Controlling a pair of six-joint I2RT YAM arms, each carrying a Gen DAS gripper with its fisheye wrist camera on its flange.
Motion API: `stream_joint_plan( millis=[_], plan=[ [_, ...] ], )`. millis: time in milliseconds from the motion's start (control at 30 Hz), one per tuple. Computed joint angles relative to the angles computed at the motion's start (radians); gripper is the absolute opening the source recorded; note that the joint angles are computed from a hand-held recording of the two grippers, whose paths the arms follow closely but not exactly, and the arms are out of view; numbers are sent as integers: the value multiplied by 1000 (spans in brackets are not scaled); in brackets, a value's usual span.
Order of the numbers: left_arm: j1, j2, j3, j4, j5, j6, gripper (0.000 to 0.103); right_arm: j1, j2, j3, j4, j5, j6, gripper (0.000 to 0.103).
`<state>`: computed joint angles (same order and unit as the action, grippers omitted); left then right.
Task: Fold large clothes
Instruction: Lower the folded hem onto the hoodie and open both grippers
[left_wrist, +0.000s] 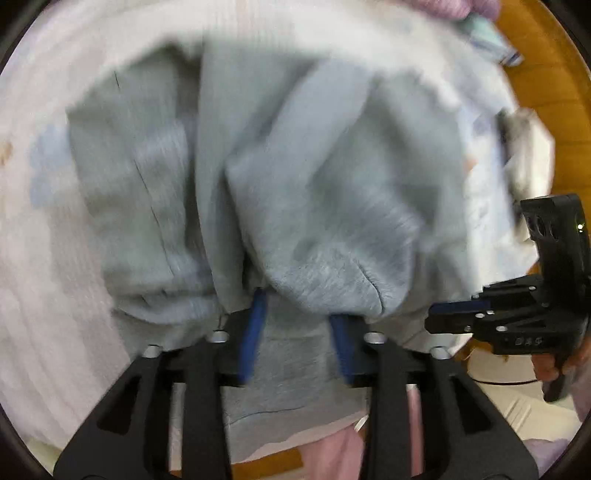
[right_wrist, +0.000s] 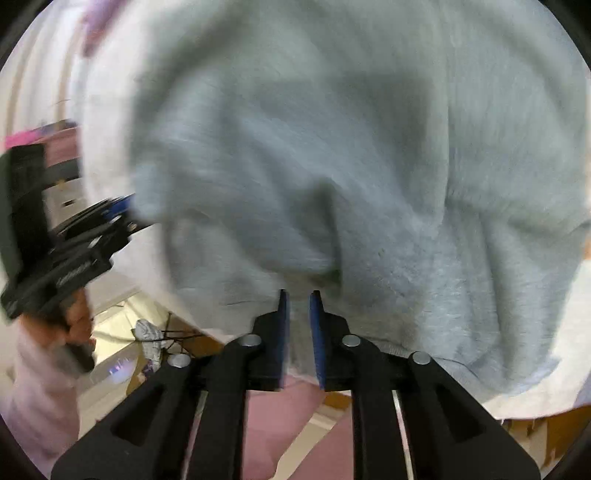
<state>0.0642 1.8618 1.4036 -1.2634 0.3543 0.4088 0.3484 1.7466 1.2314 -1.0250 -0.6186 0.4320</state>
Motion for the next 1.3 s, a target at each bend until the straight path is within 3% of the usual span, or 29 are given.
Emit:
stream_joint_plan(
  millis=[33, 67, 167, 300, 433, 533, 567, 600, 633, 667, 733, 867, 900, 1067, 1167, 1300],
  plan=[
    [14, 7, 43, -17, 15, 6, 60, -30, -28, 19, 0, 23, 3, 55],
    [28, 28, 98, -39, 29, 13, 60, -56, -39, 37, 7, 33, 6, 60],
    [56, 97, 225, -68, 62, 8, 62, -183, 24, 131, 18, 21, -1, 60],
    [67, 239, 414, -95, 56, -70, 64, -254, 172, 256, 40, 89, -5, 60],
    [59, 345, 539, -44, 64, -137, 65, -276, 302, 311, 137, 89, 77, 60],
    [50, 465, 612, -40, 137, -181, 63, -279, 385, 351, 122, 87, 85, 52],
    [50, 495, 621, -35, 142, -191, 50, -276, 407, 352, 133, 77, 90, 45],
    [32, 516, 617, -2, 120, -226, 41, -275, 428, 372, 152, 61, 104, 29],
    [21, 538, 621, 15, 100, -253, 22, -282, 411, 342, 181, 52, 109, 20],
    [16, 557, 621, 30, 107, -289, 11, -277, 402, 331, 210, 60, 126, 8],
    [7, 527, 561, 92, 104, -349, 7, -275, 373, 327, 236, 99, 137, 7],
    [-12, 417, 477, 190, 73, -365, 5, -306, 371, 436, 187, 115, 57, 6],
    [-10, 411, 479, 203, 75, -373, 5, -310, 423, 518, 157, 111, 39, 6],
    [-35, 586, 669, 144, -1, -360, 6, -274, 658, 756, 3, 206, -42, 8],
    [-28, 643, 743, 94, 15, -390, 7, -251, 657, 749, -26, 243, -38, 16],
    [-21, 554, 730, 53, -70, -323, 15, -262, 477, 567, 27, 230, 7, 16]
  ],
)
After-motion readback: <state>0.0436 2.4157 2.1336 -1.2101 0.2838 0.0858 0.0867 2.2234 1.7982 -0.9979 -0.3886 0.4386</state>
